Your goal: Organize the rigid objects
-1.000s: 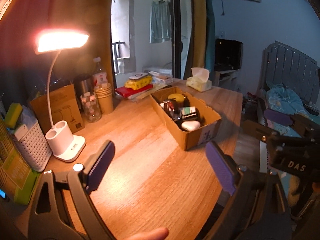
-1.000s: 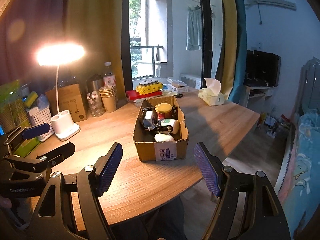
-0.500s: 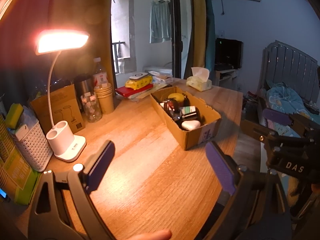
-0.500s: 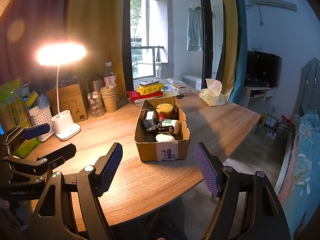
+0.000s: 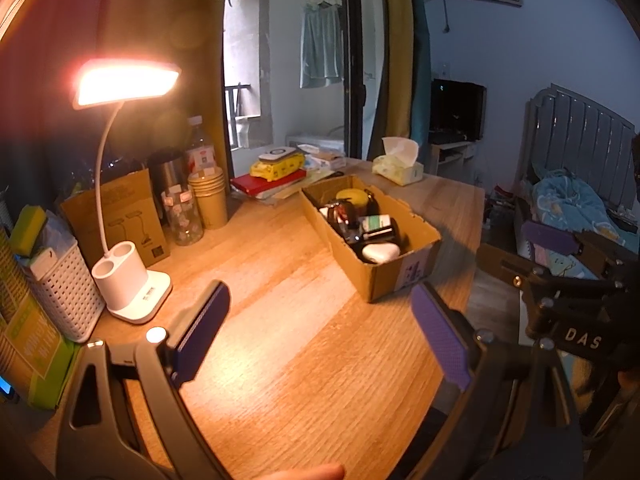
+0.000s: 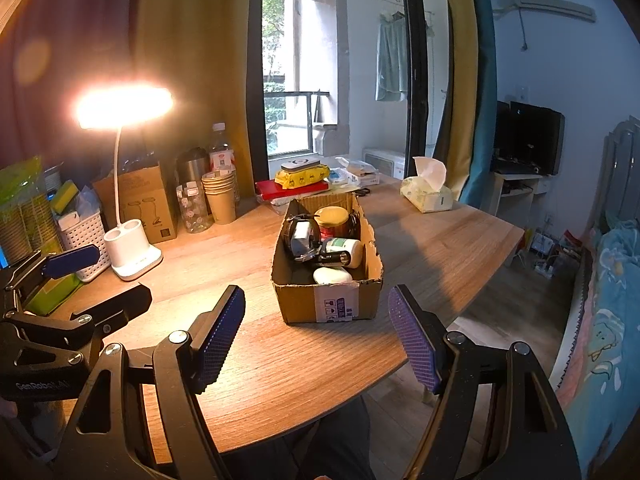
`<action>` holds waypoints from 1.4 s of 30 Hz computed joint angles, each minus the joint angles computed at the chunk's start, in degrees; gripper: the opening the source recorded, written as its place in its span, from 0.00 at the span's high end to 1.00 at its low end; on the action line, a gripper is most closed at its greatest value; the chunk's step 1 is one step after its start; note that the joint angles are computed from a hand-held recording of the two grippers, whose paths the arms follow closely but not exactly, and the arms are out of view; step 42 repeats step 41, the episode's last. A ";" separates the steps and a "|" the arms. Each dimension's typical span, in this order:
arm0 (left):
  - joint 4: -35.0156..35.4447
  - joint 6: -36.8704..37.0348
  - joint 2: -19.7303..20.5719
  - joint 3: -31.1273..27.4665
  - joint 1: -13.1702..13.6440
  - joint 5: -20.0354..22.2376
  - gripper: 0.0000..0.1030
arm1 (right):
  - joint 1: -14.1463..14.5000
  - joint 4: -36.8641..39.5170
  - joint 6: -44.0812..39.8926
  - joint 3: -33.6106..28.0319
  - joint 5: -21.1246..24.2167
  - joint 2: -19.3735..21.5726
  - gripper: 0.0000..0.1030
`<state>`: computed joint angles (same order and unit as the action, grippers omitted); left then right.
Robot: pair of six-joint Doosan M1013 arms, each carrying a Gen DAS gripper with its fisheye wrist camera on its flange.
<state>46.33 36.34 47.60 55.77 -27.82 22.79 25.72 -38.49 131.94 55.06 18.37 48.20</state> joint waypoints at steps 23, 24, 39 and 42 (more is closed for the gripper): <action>-0.08 -0.03 -0.08 0.04 -0.06 -0.11 0.09 | 0.01 0.33 -0.39 -0.19 0.10 0.09 0.25; -0.04 -0.07 -0.11 0.11 -0.04 -0.14 0.09 | 0.01 0.33 -0.39 -0.19 0.10 0.09 0.25; 1.39 -1.62 -0.16 0.17 -0.17 -0.71 0.09 | 0.01 0.34 -0.38 -0.16 0.13 0.08 0.25; -0.33 -0.31 -0.12 0.03 -0.06 -1.08 0.09 | -0.03 1.00 -0.95 -0.37 0.22 0.19 0.25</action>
